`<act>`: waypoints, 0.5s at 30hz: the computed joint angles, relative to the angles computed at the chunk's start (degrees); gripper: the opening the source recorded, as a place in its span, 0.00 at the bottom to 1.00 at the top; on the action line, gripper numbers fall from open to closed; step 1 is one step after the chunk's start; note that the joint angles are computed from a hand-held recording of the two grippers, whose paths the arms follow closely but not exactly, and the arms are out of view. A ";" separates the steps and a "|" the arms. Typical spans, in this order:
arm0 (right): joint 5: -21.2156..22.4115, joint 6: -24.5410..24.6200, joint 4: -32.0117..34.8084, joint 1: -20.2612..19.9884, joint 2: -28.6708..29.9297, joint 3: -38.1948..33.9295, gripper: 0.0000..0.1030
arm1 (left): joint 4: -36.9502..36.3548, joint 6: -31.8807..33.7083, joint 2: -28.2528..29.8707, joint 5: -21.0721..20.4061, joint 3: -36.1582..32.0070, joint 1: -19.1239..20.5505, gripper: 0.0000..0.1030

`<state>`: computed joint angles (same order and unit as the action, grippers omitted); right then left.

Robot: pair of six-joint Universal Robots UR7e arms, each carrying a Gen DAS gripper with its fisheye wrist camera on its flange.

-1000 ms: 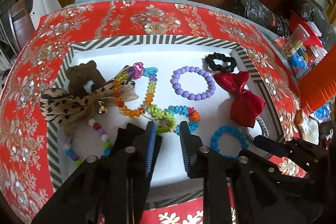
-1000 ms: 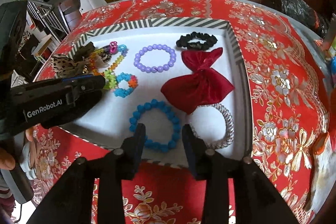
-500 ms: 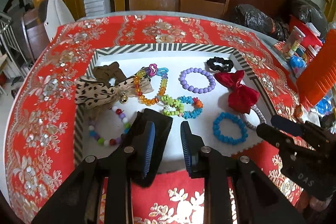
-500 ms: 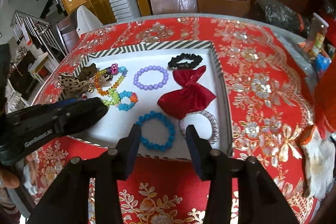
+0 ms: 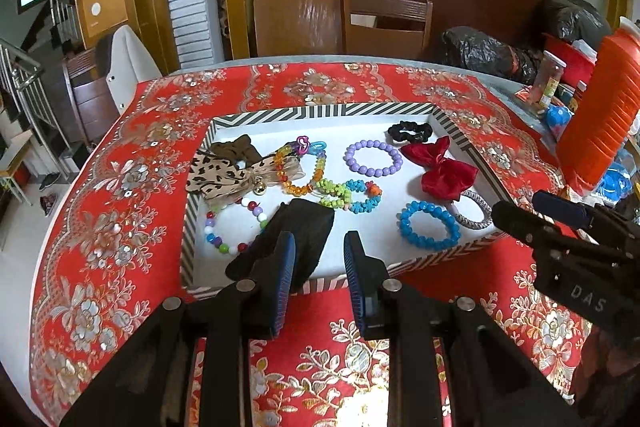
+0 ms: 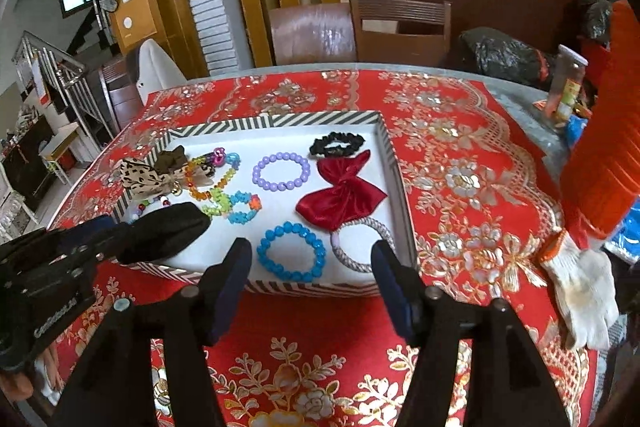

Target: Organize jewelry

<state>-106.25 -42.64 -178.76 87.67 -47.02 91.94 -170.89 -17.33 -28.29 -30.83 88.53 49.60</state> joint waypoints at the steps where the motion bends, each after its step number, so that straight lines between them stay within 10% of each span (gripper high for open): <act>1: 0.26 0.10 -0.65 -0.06 -0.20 0.38 0.63 | -0.23 -0.22 -0.11 0.14 0.29 -0.13 0.25; 15: -0.54 -1.20 -1.96 0.36 -0.22 1.97 0.64 | -2.65 -1.61 -1.15 2.92 3.05 -1.04 0.26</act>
